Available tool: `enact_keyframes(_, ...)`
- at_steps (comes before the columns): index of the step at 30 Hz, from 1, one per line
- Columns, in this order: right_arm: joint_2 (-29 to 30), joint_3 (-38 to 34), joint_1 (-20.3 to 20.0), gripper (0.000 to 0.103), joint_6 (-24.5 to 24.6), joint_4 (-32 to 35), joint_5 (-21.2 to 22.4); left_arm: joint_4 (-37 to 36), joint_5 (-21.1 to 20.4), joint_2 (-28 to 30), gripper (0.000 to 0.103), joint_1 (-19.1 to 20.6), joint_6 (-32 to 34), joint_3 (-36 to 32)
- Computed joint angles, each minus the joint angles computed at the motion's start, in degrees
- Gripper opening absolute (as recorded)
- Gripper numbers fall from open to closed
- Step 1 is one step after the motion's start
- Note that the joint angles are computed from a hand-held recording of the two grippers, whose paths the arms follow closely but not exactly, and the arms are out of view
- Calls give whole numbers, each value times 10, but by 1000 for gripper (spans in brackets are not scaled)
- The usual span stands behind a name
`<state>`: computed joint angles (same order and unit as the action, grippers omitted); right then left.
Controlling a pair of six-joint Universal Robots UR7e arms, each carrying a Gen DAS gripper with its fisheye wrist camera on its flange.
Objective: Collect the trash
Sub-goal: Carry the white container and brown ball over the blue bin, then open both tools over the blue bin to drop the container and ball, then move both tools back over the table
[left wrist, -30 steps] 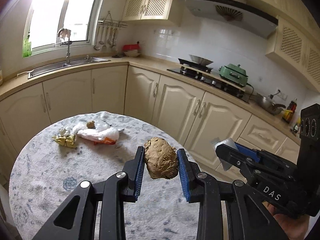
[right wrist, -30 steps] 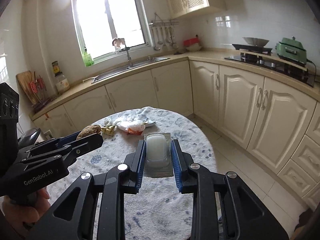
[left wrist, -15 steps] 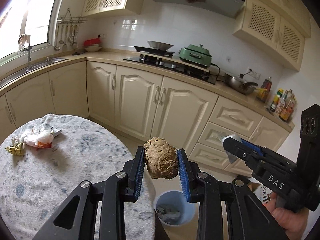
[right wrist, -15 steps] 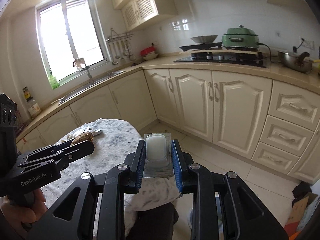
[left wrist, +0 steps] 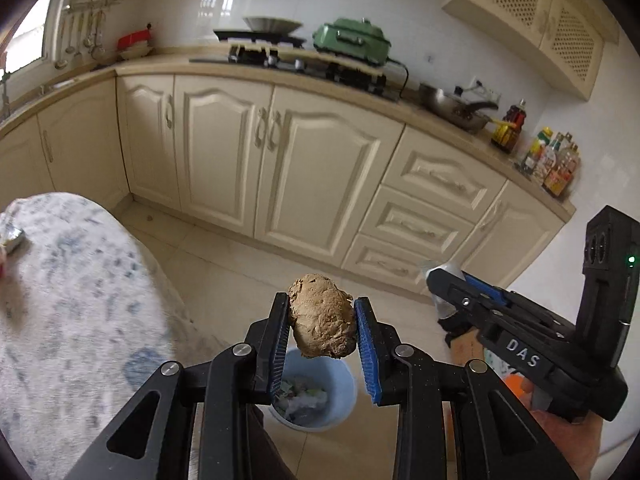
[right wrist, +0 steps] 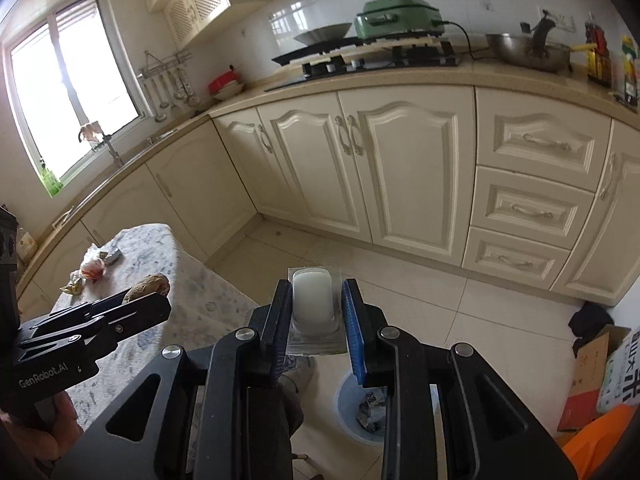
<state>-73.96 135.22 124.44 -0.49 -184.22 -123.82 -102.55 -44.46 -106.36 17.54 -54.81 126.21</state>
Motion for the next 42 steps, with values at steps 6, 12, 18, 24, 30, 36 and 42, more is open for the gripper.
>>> enact_keyframes(6, 6, 23, -63, 26, 11, 2, 19, -135, -59, 99, 28, 106, 115, -14)
enact_keyframes(12, 3, 37, -119, 27, 26, 3, 40, -218, -87, 198, 28, 179, 197, -49)
enact_keyframes(18, 4, 41, -161, 50, 42, -4, 49, -254, -99, 298, 68, 239, 249, -89)
enact_keyframes(24, -9, 53, -170, 72, 43, -13, 43, -264, -55, 326, 92, 247, 239, -105)
enact_keyframes(30, -13, 53, -162, 102, 52, -15, 35, -260, -6, 316, 102, 229, 217, -101)
enact_keyframes(36, -7, 43, -138, 103, 67, -8, 27, -264, 13, 275, 101, 196, 197, -77)
enact_keyframes(42, 4, 24, -94, 103, 78, 1, 21, -224, 50, 202, 102, 146, 137, -42)
